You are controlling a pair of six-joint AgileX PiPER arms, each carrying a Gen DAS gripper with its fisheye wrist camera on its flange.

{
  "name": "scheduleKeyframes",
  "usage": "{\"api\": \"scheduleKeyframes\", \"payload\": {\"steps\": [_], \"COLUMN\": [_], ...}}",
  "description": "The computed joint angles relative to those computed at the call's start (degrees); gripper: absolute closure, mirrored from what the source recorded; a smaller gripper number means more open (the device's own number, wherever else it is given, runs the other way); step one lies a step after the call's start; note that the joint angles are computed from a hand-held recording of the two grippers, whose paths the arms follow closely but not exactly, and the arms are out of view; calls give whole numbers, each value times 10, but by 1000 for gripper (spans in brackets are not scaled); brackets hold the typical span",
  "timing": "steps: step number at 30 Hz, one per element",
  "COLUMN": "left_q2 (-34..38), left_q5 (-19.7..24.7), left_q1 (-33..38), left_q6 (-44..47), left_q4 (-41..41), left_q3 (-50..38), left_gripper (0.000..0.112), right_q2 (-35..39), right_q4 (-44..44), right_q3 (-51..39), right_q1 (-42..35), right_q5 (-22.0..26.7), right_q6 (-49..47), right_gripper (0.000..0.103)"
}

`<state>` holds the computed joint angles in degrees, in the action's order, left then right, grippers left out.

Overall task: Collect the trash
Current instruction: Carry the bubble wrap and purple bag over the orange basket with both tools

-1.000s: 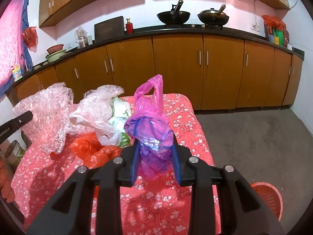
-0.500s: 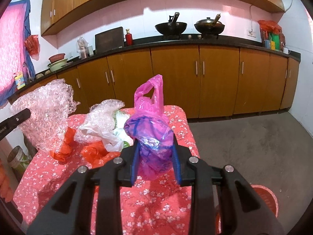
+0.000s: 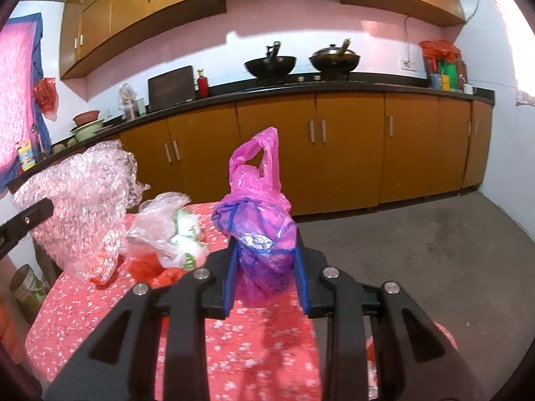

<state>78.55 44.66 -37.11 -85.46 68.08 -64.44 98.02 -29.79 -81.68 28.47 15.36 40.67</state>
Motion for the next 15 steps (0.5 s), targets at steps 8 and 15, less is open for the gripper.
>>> {"api": "scheduleKeyframes", "payload": {"steps": [8,15], "left_q2": [56,122], "left_q5": [-12,-24], "left_q1": [-44,-80], "left_q6": [8,16], "left_q4": [-8,-20], "left_q3": [-48,-100], "left_gripper": [107,107], "right_q2": [-51,-85], "right_q4": [17,89], "right_q3": [50,89], "right_q1": [-56,-121], "right_q5": [-16,-29], "right_q6": [-20,-100], "right_gripper": [74,74]}}
